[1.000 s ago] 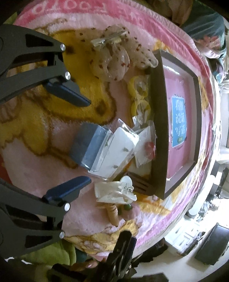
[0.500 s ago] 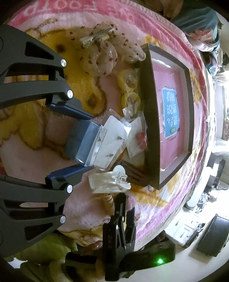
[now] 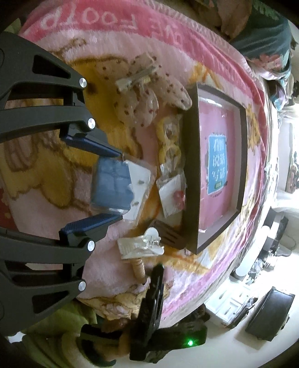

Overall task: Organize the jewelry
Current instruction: 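Drop the blue box in the tray with the left tool while the right drops the pom-pom clip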

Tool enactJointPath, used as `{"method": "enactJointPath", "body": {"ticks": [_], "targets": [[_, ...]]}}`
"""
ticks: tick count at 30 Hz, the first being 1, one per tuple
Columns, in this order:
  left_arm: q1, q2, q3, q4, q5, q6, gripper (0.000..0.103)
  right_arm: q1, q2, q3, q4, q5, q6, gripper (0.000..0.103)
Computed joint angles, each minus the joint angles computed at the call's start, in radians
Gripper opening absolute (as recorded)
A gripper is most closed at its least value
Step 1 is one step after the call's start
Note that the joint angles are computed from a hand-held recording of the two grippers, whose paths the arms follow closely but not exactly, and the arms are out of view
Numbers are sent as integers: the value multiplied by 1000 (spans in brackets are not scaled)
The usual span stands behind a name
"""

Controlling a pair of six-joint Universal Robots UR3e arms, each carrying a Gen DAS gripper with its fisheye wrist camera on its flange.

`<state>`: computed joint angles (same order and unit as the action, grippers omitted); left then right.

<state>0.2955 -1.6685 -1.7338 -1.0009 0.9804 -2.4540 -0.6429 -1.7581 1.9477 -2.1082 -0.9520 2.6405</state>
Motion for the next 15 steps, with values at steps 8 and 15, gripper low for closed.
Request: {"method": "enactJointPath", "body": {"ticks": [8,15], "targets": [[70,19,21,-25,-20,-10,41,-148,-138,46,82,76,-23,31],[93,-26,121,-21,-36,-60,41,-194,-170,11,106,122,1,31]]}}
